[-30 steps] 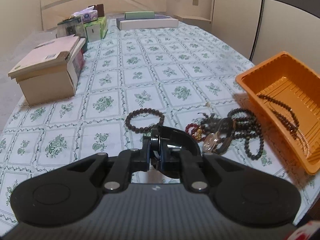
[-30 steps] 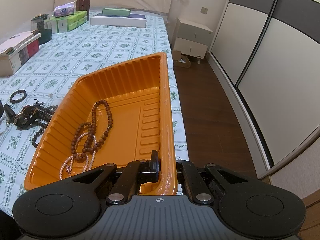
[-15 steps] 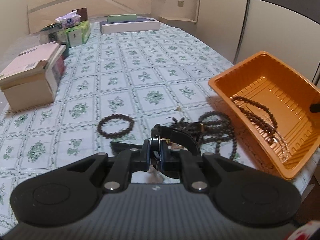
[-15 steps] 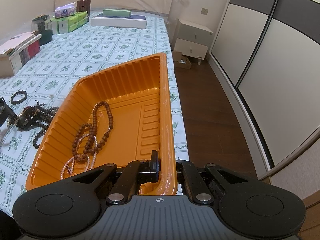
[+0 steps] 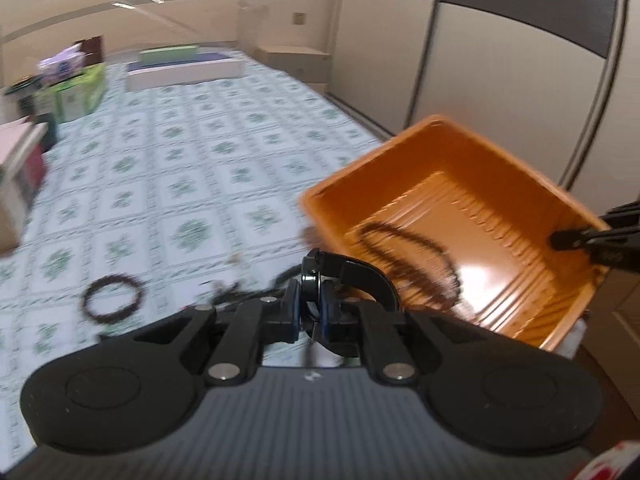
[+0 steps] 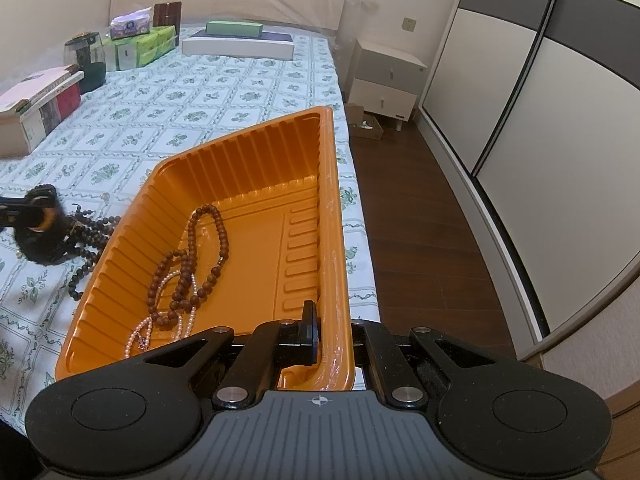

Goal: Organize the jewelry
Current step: 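Carry the black watch with the left tool and release it into the tray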

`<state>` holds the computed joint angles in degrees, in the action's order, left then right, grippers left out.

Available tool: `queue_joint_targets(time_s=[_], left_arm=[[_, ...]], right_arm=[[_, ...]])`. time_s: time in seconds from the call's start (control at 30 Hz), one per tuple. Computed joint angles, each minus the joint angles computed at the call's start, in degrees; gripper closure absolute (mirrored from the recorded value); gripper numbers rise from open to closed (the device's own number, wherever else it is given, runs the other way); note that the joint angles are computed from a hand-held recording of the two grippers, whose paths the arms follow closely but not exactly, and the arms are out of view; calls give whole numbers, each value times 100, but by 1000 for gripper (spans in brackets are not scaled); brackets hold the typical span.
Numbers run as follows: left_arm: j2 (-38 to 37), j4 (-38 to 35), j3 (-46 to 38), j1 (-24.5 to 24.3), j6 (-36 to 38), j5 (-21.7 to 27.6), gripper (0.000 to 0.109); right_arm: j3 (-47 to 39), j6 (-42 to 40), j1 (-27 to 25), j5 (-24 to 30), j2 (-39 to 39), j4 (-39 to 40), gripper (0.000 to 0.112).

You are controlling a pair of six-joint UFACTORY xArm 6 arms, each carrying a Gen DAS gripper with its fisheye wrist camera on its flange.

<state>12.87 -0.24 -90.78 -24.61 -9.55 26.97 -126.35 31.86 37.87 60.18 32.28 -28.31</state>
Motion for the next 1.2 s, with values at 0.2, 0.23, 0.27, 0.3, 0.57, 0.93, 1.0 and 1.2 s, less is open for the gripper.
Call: queue_joint_targets(time_s=[0.2,0.23,0.27,0.3,0.57,0.93,1.0,1.2], left_arm=[[554,-457,-699,-343,405,133,100],[630,-493,-786,-393,449,165,100],[697,-512,-859,-435,473,194,100],[761,-569,-931,-478,514,228,100],[968,-763,-1110,-652,651,322,100],[978,-875,-1051,-763,902,206,94],[876,-782,-933,-744,867,89,89],[172,-102,1,-486,238,-299,84]], right_arm=[[116,27,0,-62,-70,-21,109],[134,35,-1,-72,-77,-23,109],[167,48,-1,-90,-95,-25,109],[187,49,-6,-105,-103,-22,109],[259,87,-8,-150,-139,-20,109],[292,90,-10,-149,-156,-20,109],[329,101,-10,-166,-175,-23,109],[409,122,5,-202,-225,-52,109]])
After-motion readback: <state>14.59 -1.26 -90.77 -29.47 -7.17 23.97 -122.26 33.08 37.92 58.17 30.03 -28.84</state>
